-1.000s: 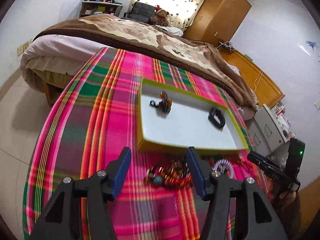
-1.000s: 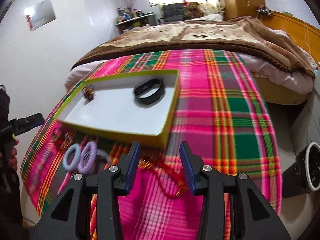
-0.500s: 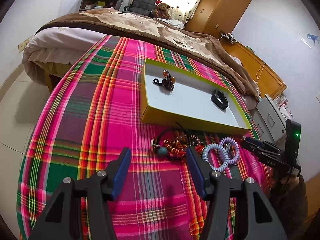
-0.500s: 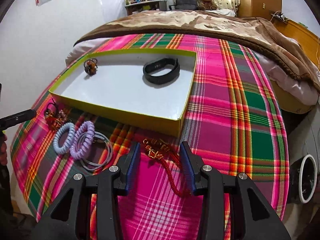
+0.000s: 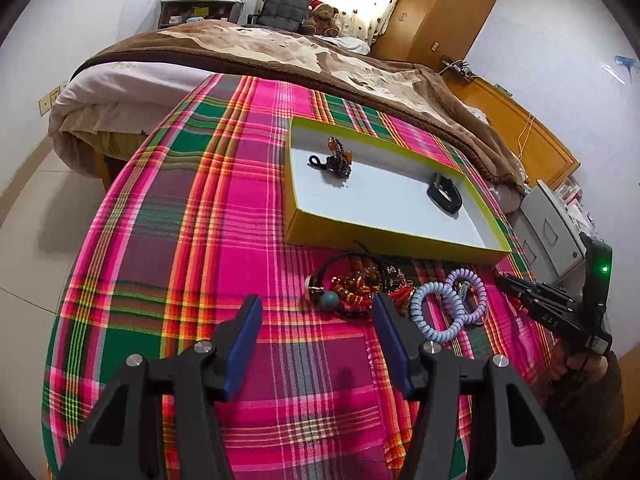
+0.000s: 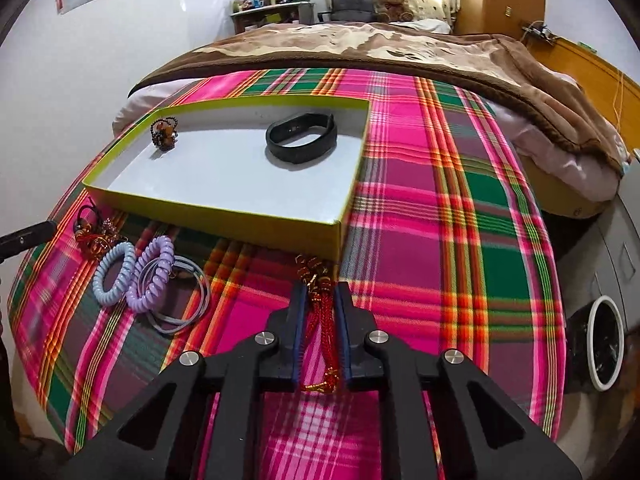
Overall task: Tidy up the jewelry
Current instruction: 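Move the right tool to the red tasseled cord and grasp it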
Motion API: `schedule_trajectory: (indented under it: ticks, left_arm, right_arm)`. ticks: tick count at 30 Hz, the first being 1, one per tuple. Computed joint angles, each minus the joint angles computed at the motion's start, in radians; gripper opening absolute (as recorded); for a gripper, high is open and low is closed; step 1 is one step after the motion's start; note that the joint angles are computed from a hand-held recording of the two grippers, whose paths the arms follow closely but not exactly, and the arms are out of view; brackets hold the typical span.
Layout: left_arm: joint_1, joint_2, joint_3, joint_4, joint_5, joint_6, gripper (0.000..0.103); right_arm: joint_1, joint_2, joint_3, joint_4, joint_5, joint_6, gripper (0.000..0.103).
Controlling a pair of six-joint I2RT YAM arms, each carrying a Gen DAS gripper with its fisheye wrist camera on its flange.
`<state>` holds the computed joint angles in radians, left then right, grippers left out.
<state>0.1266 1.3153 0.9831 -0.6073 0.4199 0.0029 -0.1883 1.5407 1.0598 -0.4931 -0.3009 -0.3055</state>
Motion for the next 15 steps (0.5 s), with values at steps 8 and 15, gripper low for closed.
schedule_trajectory:
  ticks: [8, 15]
  left_arm:
    - [-0.117, -0.036, -0.009, -0.005, -0.002, 0.017, 0.059]
    - [-0.288, -0.050, -0.037, 0.033, -0.104, -0.013, 0.059]
  right_arm:
    - [-0.034, -0.100, -0.060, 0.028, -0.055, 0.036, 0.010]
    - [-0.049, -0.158, -0.083, 0.020, -0.108, 0.054, 0.010]
